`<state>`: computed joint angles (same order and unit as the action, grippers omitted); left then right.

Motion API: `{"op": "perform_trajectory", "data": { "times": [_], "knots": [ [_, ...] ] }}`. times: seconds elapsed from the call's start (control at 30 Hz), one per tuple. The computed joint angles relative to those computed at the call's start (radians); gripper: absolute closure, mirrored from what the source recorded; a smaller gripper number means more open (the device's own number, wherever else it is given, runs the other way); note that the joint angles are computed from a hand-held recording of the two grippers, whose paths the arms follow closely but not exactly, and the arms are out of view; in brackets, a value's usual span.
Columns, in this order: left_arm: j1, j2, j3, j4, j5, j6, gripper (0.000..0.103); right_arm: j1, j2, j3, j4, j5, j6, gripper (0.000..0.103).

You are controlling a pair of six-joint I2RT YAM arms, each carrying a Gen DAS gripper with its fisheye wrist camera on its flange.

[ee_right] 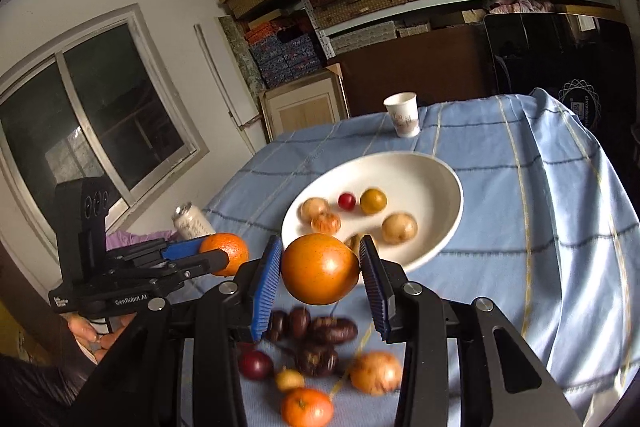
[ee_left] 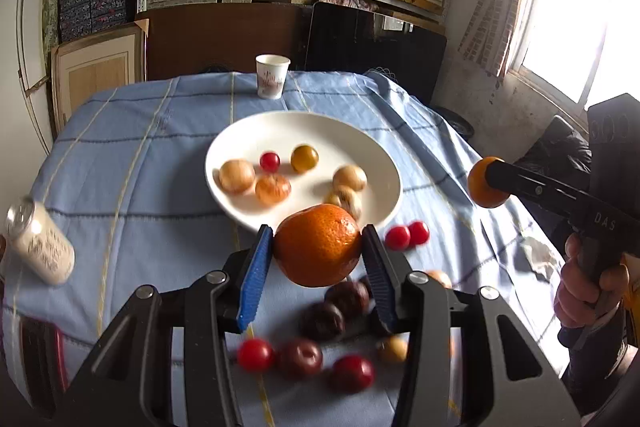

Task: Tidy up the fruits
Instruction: 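Carry both oranges over the white plate and open both grippers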

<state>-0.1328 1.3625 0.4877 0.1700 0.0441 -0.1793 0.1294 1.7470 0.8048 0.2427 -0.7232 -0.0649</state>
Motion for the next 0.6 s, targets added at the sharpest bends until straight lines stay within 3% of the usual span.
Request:
{"op": "perform_trajectory", "data": {
  "times": [0.13, 0.33, 0.6],
  "knots": [
    [0.022, 0.177, 0.175, -0.017, -0.010, 0.010, 0.058, 0.031, 0.151, 0.221, -0.094, 0.021, 0.080, 0.063],
    [0.034, 0.474, 0.446, -0.063, -0.028, -0.001, 0.058, 0.091, 0.459, 0.629, -0.311, 0.150, 0.148, 0.063],
    [0.038, 0.661, 0.627, -0.115, -0.023, -0.002, 0.058, 0.103, 0.672, 0.885, -0.413, 0.187, 0.181, 0.063]
  ]
}}
